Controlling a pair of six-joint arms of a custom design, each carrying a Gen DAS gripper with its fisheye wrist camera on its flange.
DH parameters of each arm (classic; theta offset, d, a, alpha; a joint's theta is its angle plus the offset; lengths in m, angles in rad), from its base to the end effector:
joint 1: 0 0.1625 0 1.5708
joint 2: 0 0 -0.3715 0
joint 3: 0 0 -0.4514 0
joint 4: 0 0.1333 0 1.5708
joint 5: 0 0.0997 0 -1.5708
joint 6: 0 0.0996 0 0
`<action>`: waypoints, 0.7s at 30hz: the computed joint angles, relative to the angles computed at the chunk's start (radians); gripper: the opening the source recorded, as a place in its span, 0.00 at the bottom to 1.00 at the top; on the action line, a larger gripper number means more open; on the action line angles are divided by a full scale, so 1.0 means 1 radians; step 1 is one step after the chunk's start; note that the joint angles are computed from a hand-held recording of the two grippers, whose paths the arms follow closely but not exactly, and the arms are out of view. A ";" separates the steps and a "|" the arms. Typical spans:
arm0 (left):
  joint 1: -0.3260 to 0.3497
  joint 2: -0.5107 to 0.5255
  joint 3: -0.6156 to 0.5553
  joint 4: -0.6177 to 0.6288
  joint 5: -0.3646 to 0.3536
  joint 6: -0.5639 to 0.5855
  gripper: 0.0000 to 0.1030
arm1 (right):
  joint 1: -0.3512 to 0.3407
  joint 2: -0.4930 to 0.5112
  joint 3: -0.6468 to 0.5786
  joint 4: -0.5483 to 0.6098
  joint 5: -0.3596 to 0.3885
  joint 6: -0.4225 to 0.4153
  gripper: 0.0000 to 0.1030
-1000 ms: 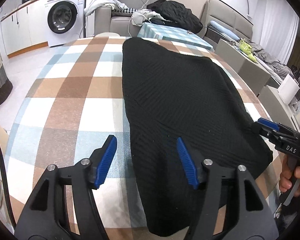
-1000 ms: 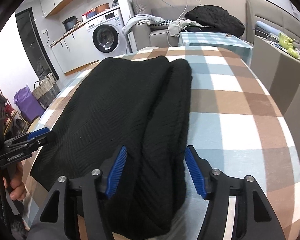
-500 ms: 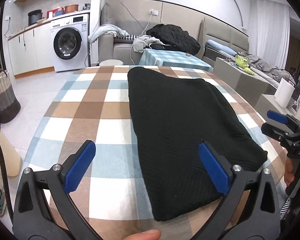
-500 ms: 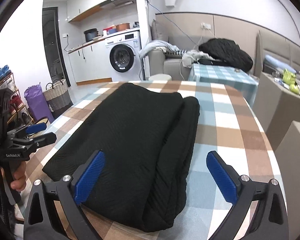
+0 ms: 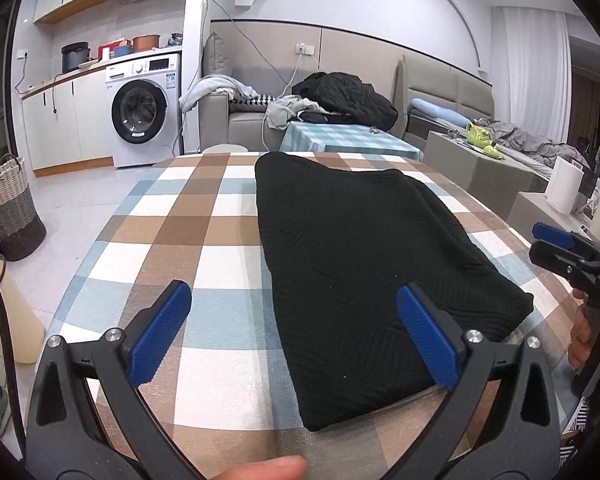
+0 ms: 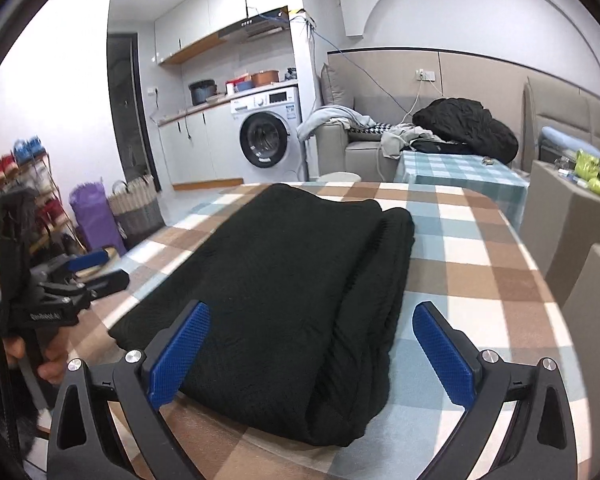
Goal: Fold small clothes
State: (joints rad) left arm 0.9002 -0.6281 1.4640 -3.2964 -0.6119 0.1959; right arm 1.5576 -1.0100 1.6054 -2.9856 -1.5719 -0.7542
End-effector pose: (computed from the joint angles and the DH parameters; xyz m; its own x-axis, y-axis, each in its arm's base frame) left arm -0.2732 -0.6901 0.0873 -0.7529 -0.0425 -0.6568 0.5483 0.5114 -0.6617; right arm 0.1238 -0.7138 0.2288 -0.7349 -0.4572 0.5009 -0.6781 0.5071 -0.5321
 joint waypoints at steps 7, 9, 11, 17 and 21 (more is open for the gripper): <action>-0.001 0.008 0.003 -0.054 -0.001 0.027 0.99 | -0.010 -0.007 0.030 -0.074 0.027 0.003 1.00; 0.000 0.008 0.003 -0.063 -0.008 0.034 0.99 | -0.010 -0.008 0.038 -0.101 0.030 0.000 1.00; 0.002 0.006 0.004 -0.057 -0.014 0.033 0.99 | -0.011 -0.009 0.043 -0.118 0.035 -0.002 1.00; 0.005 0.003 0.006 -0.057 -0.020 0.026 0.99 | -0.018 -0.021 0.063 -0.140 0.072 -0.019 1.00; 0.007 -0.004 0.012 -0.051 -0.028 0.022 0.99 | -0.020 -0.025 0.066 -0.135 0.081 -0.021 1.00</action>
State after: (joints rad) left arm 0.9074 -0.6317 1.4763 -3.3478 -0.6398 0.2180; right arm 1.5372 -1.0347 1.6716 -3.1205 -1.4906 -0.7753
